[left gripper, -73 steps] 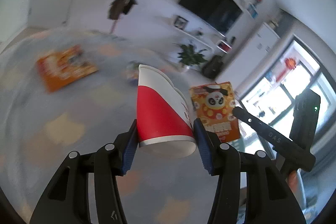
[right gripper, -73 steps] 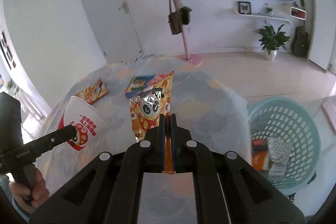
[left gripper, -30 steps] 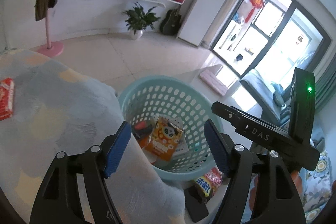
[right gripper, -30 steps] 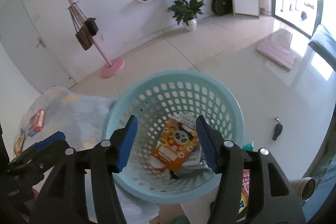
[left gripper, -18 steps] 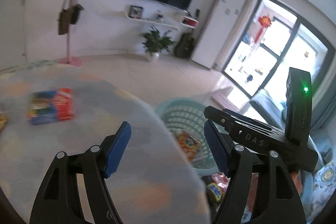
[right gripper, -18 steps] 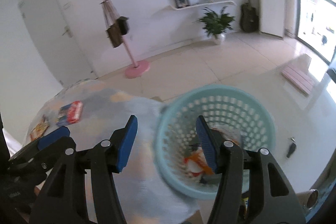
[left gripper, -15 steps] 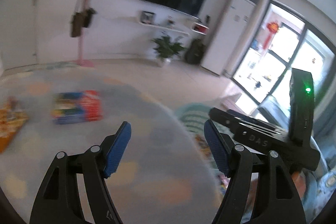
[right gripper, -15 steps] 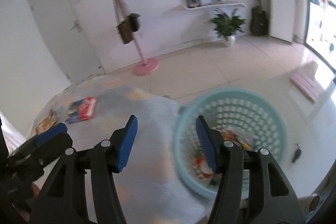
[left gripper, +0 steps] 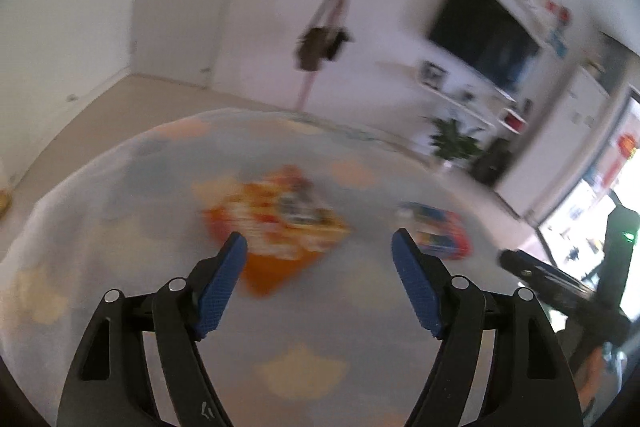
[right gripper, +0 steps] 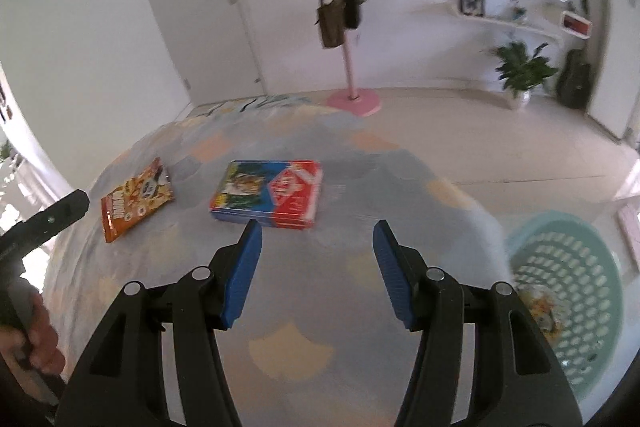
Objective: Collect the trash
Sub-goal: 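Grasp the second orange panda snack bag with the left tool while the right tool grasps the tiger card box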
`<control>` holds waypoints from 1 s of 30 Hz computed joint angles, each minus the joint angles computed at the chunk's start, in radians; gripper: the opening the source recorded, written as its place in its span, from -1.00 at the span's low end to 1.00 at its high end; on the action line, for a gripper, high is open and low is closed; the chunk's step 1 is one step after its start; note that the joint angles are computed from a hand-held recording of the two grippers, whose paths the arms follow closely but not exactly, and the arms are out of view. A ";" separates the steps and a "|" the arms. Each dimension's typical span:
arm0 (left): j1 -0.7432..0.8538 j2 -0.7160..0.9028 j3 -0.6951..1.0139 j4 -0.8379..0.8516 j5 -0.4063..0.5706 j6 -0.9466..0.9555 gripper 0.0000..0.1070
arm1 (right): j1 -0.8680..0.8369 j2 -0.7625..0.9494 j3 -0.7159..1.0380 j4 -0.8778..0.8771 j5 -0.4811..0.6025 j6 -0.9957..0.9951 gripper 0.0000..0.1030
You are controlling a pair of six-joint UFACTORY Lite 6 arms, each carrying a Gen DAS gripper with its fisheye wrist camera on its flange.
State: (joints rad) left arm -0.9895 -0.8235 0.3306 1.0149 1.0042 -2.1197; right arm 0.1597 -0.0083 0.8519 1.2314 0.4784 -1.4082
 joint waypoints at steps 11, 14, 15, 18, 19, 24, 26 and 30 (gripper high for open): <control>0.295 -0.099 -0.130 -0.015 -0.253 0.101 0.30 | 0.160 0.304 0.265 -0.165 -0.089 0.228 0.05; 0.308 -0.040 -0.112 -0.004 -0.269 0.096 0.18 | 0.170 0.328 0.273 -0.126 -0.055 0.195 0.10; 0.292 -0.032 -0.107 0.003 -0.253 0.084 0.11 | 0.187 0.308 0.247 -0.108 -0.081 0.176 0.09; 0.284 -0.021 -0.102 0.008 -0.251 0.089 -0.01 | 0.228 0.265 0.187 -0.082 -0.089 0.124 0.10; 0.278 -0.014 -0.097 0.010 -0.244 0.089 -0.01 | 0.246 0.246 0.163 -0.068 -0.080 0.103 0.10; 0.272 0.001 -0.092 0.023 -0.239 0.078 -0.01 | 0.300 0.114 0.048 -0.007 -0.066 -0.046 0.06; 0.270 -0.008 -0.099 0.019 -0.237 0.075 -0.01 | 0.286 0.106 0.069 0.028 -0.126 -0.074 0.13; 0.246 -0.005 -0.102 0.026 -0.224 0.040 -0.01 | 0.288 0.268 0.254 -0.158 -0.132 0.113 0.52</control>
